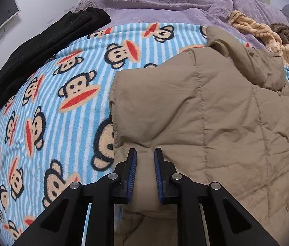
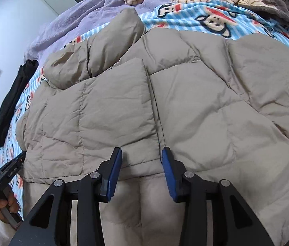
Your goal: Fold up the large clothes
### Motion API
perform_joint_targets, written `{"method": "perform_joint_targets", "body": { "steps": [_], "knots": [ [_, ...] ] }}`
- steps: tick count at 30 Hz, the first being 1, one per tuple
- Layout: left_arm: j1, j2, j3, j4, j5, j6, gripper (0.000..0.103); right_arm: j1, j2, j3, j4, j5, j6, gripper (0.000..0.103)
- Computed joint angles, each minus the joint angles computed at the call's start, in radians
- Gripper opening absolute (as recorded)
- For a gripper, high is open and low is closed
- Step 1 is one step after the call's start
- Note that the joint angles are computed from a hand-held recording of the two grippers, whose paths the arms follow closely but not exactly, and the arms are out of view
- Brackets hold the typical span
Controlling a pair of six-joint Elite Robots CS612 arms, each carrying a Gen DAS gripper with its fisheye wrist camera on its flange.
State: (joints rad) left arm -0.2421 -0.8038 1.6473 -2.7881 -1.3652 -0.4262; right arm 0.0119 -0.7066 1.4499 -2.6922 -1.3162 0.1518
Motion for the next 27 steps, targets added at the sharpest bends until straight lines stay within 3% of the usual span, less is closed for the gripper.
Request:
{"method": "perform_joint_targets", "body": {
  "steps": [3, 5, 6, 7, 11, 14, 18, 20, 22, 24, 27],
  "knots": [
    [-0.013, -0.017, 0.014, 0.005, -0.01, 0.001, 0.019, -0.018, -0.03, 0.043, -0.015, 0.032, 0.034, 0.061],
    [-0.023, -0.026, 0.019, 0.02, -0.017, -0.007, 0.056, -0.026, -0.048, 0.071, -0.019, 0.041, 0.046, 0.061],
    [-0.03, -0.032, 0.024, 0.021, -0.019, -0.022, 0.098, -0.031, -0.058, 0.087, -0.022, 0.046, 0.054, 0.063],
    [-0.037, -0.038, 0.037, -0.004, -0.01, -0.038, 0.103, -0.037, -0.068, 0.103, -0.027, 0.054, 0.064, 0.065],
    [-0.063, -0.051, 0.044, 0.009, -0.017, -0.031, 0.103, -0.053, -0.095, 0.152, -0.047, 0.066, 0.097, 0.067],
    [-0.077, -0.052, 0.038, 0.037, -0.051, -0.035, 0.103, -0.066, -0.11, 0.181, -0.061, 0.075, 0.113, 0.068],
    [-0.094, -0.039, 0.014, 0.106, -0.096, -0.052, 0.103, -0.095, -0.127, 0.223, -0.099, 0.107, 0.137, 0.078],
    [-0.099, -0.032, 0.003, 0.129, -0.15, -0.049, 0.103, -0.112, -0.136, 0.245, -0.136, 0.121, 0.147, 0.078],
    [-0.114, -0.032, 0.002, 0.123, -0.143, -0.057, 0.103, -0.132, -0.145, 0.264, -0.163, 0.127, 0.16, 0.079],
    [-0.129, -0.031, -0.002, 0.113, -0.137, -0.059, 0.103, -0.155, -0.15, 0.278, -0.184, 0.141, 0.177, 0.089],
    [-0.148, -0.026, -0.017, 0.098, -0.135, -0.072, 0.103, -0.194, -0.154, 0.295, -0.218, 0.163, 0.207, 0.089]
  ]
}}
